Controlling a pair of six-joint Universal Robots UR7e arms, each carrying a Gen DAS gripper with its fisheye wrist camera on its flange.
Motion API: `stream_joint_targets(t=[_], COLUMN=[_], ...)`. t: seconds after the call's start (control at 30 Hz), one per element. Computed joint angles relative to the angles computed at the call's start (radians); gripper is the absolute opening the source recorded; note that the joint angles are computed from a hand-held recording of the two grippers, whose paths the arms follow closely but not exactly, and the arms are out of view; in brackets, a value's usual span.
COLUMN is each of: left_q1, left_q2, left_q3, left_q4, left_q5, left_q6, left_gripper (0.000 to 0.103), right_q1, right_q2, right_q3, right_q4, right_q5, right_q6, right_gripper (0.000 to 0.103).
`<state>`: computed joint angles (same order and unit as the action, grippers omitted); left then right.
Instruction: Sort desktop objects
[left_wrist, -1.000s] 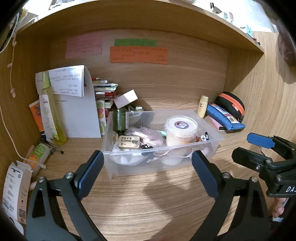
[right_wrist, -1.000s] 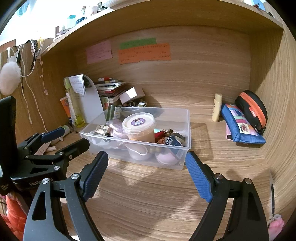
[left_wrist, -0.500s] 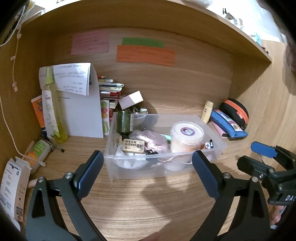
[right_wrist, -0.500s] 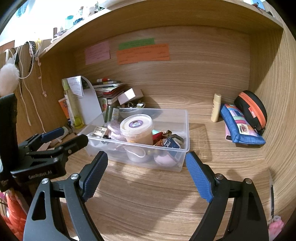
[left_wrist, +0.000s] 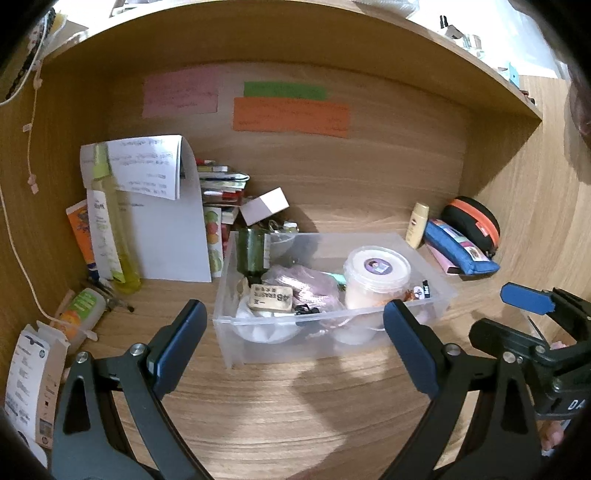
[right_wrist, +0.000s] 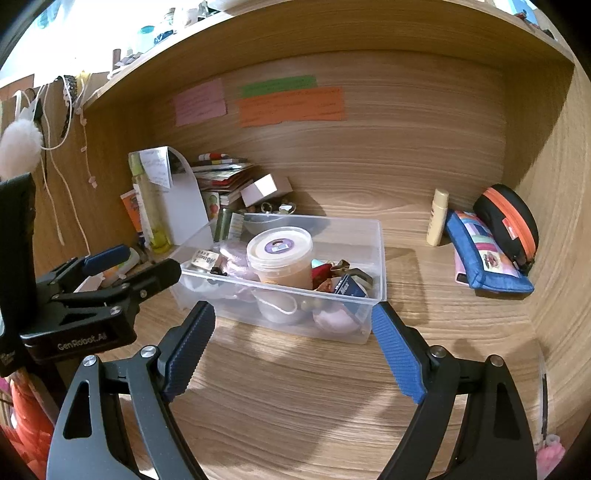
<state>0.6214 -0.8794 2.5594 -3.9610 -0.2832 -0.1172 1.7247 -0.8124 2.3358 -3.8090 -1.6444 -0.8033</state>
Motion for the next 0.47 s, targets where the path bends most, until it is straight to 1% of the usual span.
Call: stream_joint_targets(t=[0.1,0.27,0.3,0.4,0.47], left_q1=[0.001,0.0,-0.003,-0.01,-0.01], left_q2=[0.005,0.023,0.027,0.056,0.045], left_q3=[-0.002,-0.003,-0.005,-0.018,-0.016], left_q4=[-0.028,-0.119,-0.123,-0.186,-0.149], left_q5=[0.0,-0.025,-0.019,0.007,0.013], left_q6=[0.012,0.082,0.082,0.13,0.104], left_gripper=[0.097,0.097,0.097,0.098,0.101], right_q1=[0.001,0.005,0.006,0.01,0.013], right_q2=[0.001,0.003,0.004,0.007,0.01], right_q3=[0.0,-0.004,-0.005,-0.008,-0.01], right_q4=[0.004,0.008,0.008,0.01,0.011], right_q5=[-0.002,-0.004,-0.005,-0.007,-0.011], right_q6=[-0.001,-0.001,-0.001,-0.001,0.0], right_gripper=[0.085,0.085,0.085,0.085,0.085])
